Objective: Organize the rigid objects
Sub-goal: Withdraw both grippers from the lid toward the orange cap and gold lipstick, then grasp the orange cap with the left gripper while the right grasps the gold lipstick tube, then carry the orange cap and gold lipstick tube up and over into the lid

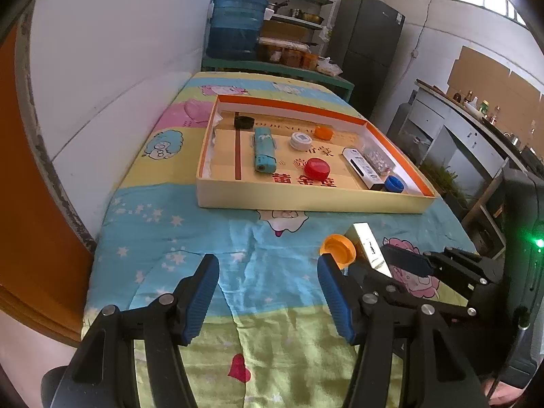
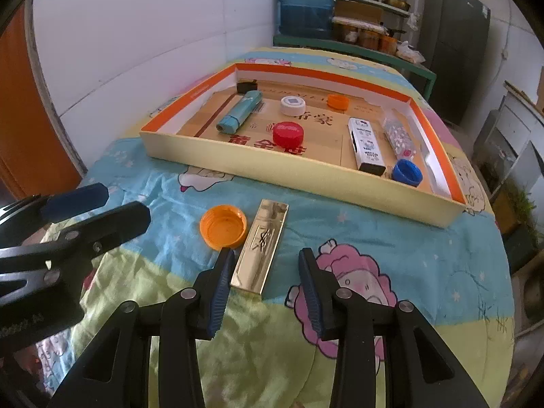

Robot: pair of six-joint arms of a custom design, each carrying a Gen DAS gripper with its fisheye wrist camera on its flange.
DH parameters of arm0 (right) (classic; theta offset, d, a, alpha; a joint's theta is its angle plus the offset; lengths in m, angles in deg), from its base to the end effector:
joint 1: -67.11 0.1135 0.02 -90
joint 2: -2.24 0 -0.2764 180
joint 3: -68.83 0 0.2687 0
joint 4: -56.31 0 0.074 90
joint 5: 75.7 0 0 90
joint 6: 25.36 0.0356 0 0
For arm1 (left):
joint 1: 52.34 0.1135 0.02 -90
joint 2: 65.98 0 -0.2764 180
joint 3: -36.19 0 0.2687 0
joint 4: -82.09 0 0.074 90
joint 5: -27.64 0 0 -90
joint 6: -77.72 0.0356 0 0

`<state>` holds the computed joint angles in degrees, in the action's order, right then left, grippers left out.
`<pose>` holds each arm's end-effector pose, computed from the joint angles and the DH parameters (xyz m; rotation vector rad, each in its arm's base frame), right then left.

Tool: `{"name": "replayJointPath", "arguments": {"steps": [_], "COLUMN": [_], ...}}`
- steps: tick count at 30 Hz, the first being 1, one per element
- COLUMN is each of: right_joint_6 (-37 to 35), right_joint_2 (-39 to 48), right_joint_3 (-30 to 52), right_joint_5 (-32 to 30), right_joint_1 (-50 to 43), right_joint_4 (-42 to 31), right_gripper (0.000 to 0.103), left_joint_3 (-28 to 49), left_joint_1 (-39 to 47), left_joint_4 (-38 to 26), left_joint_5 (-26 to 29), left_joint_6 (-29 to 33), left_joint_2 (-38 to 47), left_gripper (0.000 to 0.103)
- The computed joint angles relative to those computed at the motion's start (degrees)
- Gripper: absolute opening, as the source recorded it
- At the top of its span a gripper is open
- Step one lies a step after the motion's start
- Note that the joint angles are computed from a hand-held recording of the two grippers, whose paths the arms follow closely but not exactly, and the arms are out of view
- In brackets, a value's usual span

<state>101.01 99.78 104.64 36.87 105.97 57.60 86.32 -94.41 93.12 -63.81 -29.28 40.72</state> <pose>0.1925 0.1376 0.0579 0.0773 2.5023 0.0074 0.2413 -0.2166 0.0758 0.5120 2.3603 -0.4600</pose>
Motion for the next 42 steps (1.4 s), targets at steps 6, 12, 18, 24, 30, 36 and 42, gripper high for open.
{"name": "replayJointPath", "arguments": {"steps": [6, 12, 18, 24, 30, 36, 42], "right_joint_6": [-2.0, -1.4, -0.6, 0.1, 0.9, 0.8, 0.9], "right_joint_2": [0.4, -3.0, -6.5, -9.2, -10.3, -10.0, -10.4], "right_joint_3": [0.3, -3.0, -6.7, -9.5, -11.2, -11.9, -12.2], "right_joint_5": [-0.4, -0.5, -0.8, -1.0, -1.8, -3.2, -3.2], "right_joint_1": [-1.6, -3.6, -5.5, -6.5, -7.4, -8.6, -8.5], "right_joint_4": [0.2, 0.7, 1.7, 2.6, 3.9, 5.2, 5.4], "right_gripper": [0.018, 0.018, 0.018, 0.018, 0.018, 0.018, 0.018], "left_joint_3": [1.1, 3.5, 7.3, 13.0, 15.3, 14.8, 13.9], "left_joint_1": [-0.3, -1.4, -4.2, -5.3, -5.7, -5.0, -4.0], "left_joint_4": [-0.6, -1.4, -3.8, -7.9, -9.3, -8.9, -7.9], "left_joint_5": [0.6, 3.4, 4.2, 2.0, -0.3, -1.3, 0.4], "left_joint_6": [0.5, 2.5, 4.7, 4.3, 3.8, 2.9, 2.4], "left_joint_2": [1.1, 3.4, 6.2, 9.9, 11.2, 10.9, 10.5], "left_gripper": [0.060, 0.060, 0.070, 0.070, 0.056, 0.033, 0.031]}}
